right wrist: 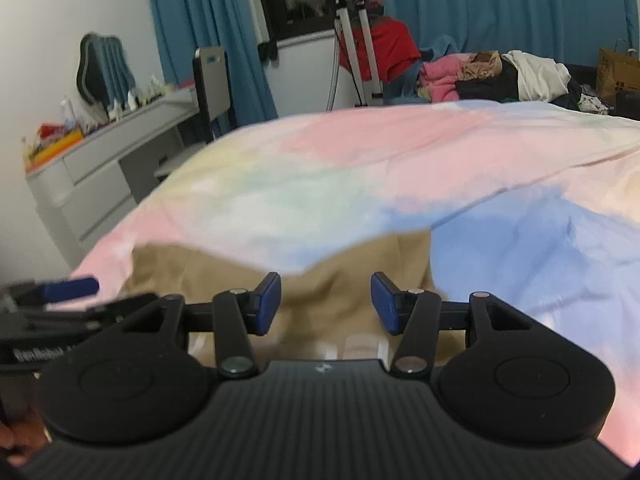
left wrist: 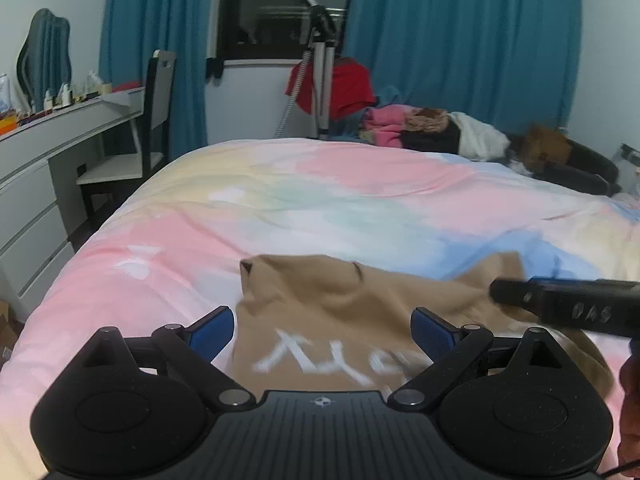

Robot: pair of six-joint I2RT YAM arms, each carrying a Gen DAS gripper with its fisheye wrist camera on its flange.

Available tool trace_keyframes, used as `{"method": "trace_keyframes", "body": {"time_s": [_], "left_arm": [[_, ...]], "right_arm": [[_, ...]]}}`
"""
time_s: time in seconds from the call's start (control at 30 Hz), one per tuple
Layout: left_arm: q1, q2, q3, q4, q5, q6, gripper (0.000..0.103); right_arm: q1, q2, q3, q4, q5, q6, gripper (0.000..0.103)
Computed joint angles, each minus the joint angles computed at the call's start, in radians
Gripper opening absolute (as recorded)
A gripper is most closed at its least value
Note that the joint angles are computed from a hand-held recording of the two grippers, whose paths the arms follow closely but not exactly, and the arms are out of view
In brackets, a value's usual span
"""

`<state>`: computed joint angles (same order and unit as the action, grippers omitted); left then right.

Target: Fold clothes

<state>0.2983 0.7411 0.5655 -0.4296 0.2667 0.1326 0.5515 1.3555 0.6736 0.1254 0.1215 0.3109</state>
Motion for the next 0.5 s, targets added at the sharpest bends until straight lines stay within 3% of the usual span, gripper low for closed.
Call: {"method": "trace_keyframes", "body": {"time_s": [0.13, 0.23, 0.4, 0.5], "left_arm": [[0.013, -0.072, -0.007, -0.111, 0.005, 0.028, 0.096], [-0.032, -0.022, -0.013, -0.134, -0.063, 0.017, 0.096], [0.068, 0.073, 0.014, -0.17, 0.032, -0.037, 0.097], [0.094, 0.059, 0.047, -0.241, 0.039, -0.041, 0.095]], "right_arm": [[0.05, -0.051, -0.038, -0.087, 0.036, 0.014, 0.053], [0.056, -0.004, -0.035, -0.082, 0.039, 0.023, 0.053], [0.055, 0.037, -0.056, -0.028, 0.037, 0.069, 0.053], [0.059, 0.027, -0.073, -0.013, 0.039, 0.071, 0.053]]}}
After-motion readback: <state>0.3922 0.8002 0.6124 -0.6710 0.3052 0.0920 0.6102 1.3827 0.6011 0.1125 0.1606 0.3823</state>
